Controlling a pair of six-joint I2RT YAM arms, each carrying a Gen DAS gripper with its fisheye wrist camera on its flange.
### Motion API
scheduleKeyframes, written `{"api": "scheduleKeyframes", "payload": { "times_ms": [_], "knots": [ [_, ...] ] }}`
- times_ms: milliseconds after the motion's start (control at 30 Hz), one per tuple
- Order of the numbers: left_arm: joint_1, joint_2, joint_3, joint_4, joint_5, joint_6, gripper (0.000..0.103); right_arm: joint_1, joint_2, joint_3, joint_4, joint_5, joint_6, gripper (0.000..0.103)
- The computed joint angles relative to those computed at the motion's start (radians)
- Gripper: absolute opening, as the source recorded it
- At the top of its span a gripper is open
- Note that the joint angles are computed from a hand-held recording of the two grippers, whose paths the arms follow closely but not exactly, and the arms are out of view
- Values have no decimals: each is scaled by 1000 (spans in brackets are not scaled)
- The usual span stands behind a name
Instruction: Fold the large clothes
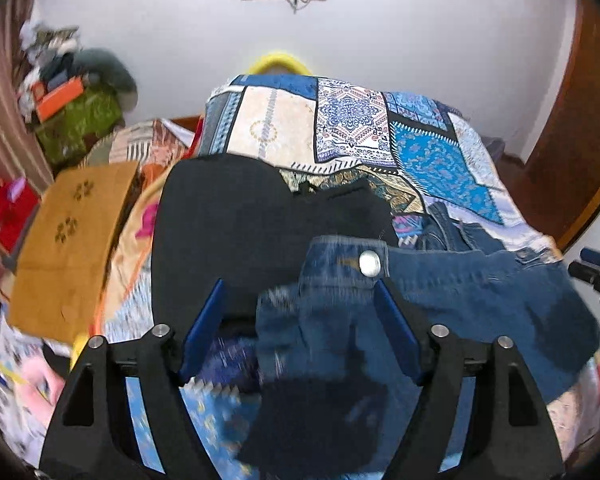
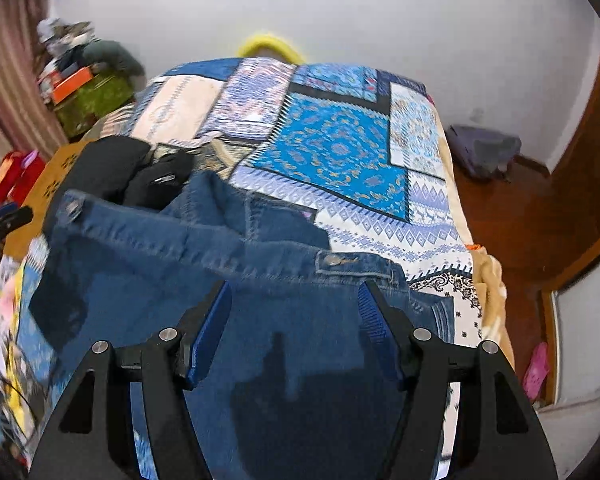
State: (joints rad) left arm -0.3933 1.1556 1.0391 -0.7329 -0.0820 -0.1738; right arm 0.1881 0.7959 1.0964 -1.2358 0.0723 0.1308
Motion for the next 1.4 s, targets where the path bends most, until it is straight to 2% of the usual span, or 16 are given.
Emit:
{"api": "scheduleKeyframes", "payload": {
  "times_ms": [133, 300, 433, 467, 533, 600, 700, 800, 967, 1067, 1167, 1267, 1333, 1367, 1400],
  "knots": [
    [63, -136, -94, -37, 100, -67, 78, 205, -57, 22, -67, 100, 127, 62],
    [188, -266, -230, -75, 254, -122, 78, 590, -85, 31, -145, 288, 426, 62],
    [278, -291, -353, -78, 344, -139, 78, 819, -68, -11, -177, 399, 628, 62],
    [312, -285, -390, -70, 392, -147, 78, 853, -61, -25, -179, 408, 665, 62],
    [350, -286, -443, -49, 445, -162, 78, 855, -64, -71, -152, 385, 682, 62],
    [416, -251, -496, -10, 585, -156, 78, 838, -71, -116, -128, 348, 692, 62],
    [477, -221, -565, 57, 709, -184, 78, 800, -79, -169, -95, 293, 698, 62],
    [491, -181, -630, 157, 763, -241, 78, 769, -110, -213, -70, 253, 698, 62],
    [415, -119, -649, 326, 761, -361, 78, 678, -157, -282, -36, 174, 677, 62],
    [341, -53, -637, 467, 755, -473, 78, 699, -166, -296, -36, 190, 712, 63],
    [211, -35, -635, 561, 590, -585, 76, 731, -155, -281, -50, 207, 741, 63],
    [113, -65, -623, 547, 440, -667, 55, 738, -140, -266, -60, 207, 741, 63],
    [78, -104, -620, 521, 396, -721, 43, 716, -139, -259, -65, 196, 714, 62],
    [61, -129, -612, 492, 377, -735, 34, 725, -133, -252, -74, 203, 717, 62],
    [51, -167, -592, 436, 370, -725, 31, 725, -127, -247, -79, 209, 712, 62]
  ]
}}
